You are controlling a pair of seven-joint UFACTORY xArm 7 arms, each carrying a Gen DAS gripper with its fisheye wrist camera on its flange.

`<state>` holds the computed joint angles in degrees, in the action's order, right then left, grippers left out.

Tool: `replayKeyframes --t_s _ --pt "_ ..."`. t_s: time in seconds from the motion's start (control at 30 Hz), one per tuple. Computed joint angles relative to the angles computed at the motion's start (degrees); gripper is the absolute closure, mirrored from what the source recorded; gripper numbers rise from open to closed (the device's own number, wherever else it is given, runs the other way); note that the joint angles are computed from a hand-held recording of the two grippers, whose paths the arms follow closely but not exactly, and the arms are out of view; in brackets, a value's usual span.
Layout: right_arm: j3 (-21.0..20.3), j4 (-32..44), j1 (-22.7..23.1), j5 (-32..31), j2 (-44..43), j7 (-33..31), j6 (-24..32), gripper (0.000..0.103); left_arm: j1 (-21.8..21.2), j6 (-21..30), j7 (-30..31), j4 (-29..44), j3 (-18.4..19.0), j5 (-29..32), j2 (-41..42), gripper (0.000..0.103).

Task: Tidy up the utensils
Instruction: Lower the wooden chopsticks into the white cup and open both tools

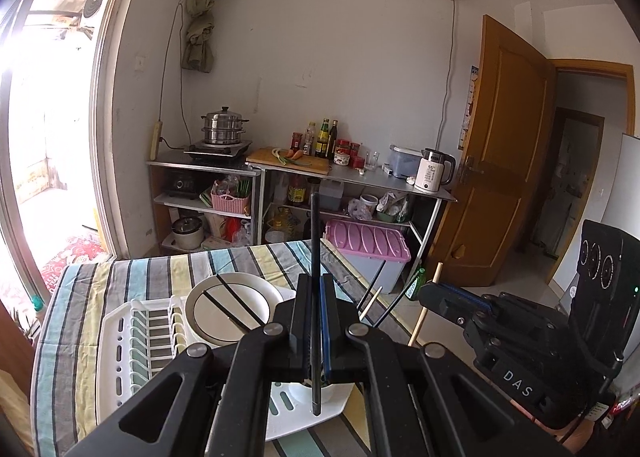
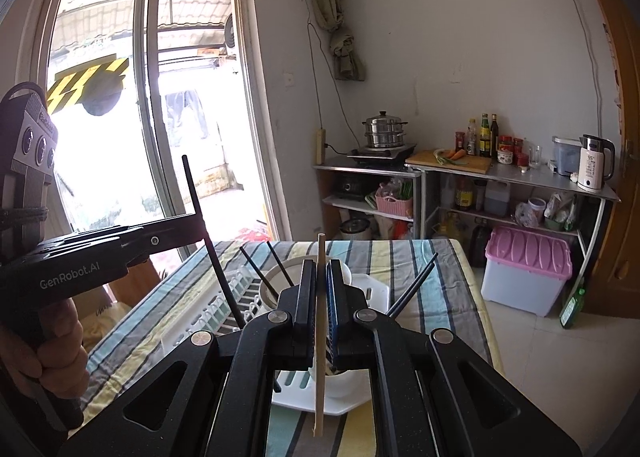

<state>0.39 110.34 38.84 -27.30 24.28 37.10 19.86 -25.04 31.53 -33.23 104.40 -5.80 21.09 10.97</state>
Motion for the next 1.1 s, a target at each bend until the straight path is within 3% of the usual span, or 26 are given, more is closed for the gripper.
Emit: replayKeyframes --t_s 0.27,0.6,0.8,1.1 --pt "-0.41 11.05 -0.65 3.56 7.36 -3.18 2.74 0.098 0.35 1.38 3.81 9.37 1.15 -3.91 7.44 0.1" --pt "-2.46 24.04 -0.41 8.2 16.51 -6.04 6.18 0.098 0.56 1.83 6.94 15.11 2.45 -8.41 13.3 0.1" --pt "-3.3 29.16 -0.24 9.91 20.24 -7.2 7.99 0.098 0.97 1.24 7.94 14.04 2.64 -10.22 14.14 0.1" --pt "-3.25 26.83 -0.09 10.92 20.21 -7.7 8.7 0.098 1.25 0.57 7.27 8.86 2.77 -10.81 12.65 0.1"
